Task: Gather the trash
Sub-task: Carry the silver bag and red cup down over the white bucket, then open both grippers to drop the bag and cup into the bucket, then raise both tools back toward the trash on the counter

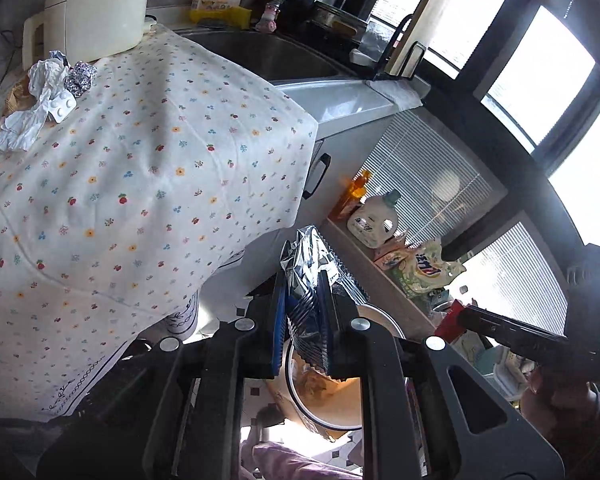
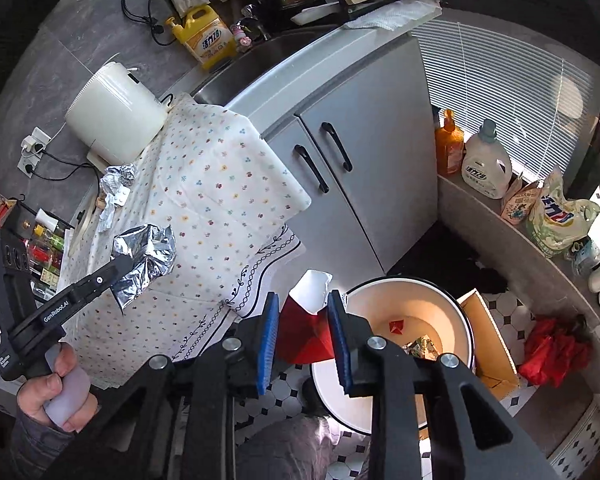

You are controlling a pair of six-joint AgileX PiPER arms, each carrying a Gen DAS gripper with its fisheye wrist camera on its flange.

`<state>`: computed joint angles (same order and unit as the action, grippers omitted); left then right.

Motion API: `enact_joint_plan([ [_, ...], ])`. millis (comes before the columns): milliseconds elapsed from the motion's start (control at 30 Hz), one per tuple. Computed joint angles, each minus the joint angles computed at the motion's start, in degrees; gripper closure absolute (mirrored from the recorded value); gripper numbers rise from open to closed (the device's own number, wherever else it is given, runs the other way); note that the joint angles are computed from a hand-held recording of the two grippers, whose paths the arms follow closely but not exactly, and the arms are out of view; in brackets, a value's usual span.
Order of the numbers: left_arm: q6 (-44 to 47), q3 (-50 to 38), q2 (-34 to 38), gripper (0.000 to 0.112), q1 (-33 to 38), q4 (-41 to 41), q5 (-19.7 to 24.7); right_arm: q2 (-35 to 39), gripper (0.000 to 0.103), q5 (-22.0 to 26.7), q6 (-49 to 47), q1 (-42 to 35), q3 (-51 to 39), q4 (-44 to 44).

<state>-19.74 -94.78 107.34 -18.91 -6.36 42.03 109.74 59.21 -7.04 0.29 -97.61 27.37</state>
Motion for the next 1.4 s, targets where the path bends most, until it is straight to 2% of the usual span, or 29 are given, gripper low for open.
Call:
enact_joint_plan([
  [100,0.9,-0.9,1.3,0.097,-1.7,-1.0,0.5,-1.8,0.044,-1.9,0.1,-0.9,3.5,-0.3],
  [133,1.2,-1.3,1.7,0.097,-2.2,-1.3,0.8,-2.5,0.041,-2.4,-0.1,-1.2,4.4,-0.3],
  [233,2.3,-2.2,3.0,0.097,-3.4,-2.4,1.6,-4.1,0.036,-3.0,0.6,-2.0,5.8,-1.4],
  [367,3.3,-5.6,6.2,0.097,-5.1,-3.6,3.3,-6.8,0.033,-2.6,1.3,-3.8,7.1,-3.9],
  [467,4.4,-9.4,9.2,0.097,-6.4,-4.9,5.2,-9.3,0.026,-2.7,1.2,-6.1,8.7,-4.8],
  [667,6.7,-19.3,16.5,0.096,-8.9,-8.2,10.6,-12.2,0.025,-2.4,0.7,-10.5,11.8,-4.9],
  [733,6.2,-23.4,19.4,0.087,-9.6,-8.4,12.9,-12.8,0.025,-2.4,0.4,-11.6,12.5,-4.7],
  [800,7.0,-26.8,22.1,0.069,-9.7,-10.4,15.5,-13.1,0.025,-2.4,0.4,-12.5,12.8,-4.9],
  [833,7.3,-27.6,22.9,0.066,-9.8,-10.9,16.2,-13.1,0.025,-2.4,0.4,-12.9,12.9,-4.8],
  [900,7.1,-27.8,23.3,0.054,-10.2,-10.4,16.3,-12.8,0.025,-2.4,0.6,-13.4,12.7,-4.8],
  [1100,4.6,-25.4,21.4,0.043,-8.9,-7.8,15.1,-11.7,0.025,-2.1,0.0,-13.4,11.8,-4.2],
  [1400,-0.4,-15.1,10.9,0.023,-4.4,-0.2,9.9,-6.9,0.019,-1.2,-0.3,-7.8,4.2,-2.6],
])
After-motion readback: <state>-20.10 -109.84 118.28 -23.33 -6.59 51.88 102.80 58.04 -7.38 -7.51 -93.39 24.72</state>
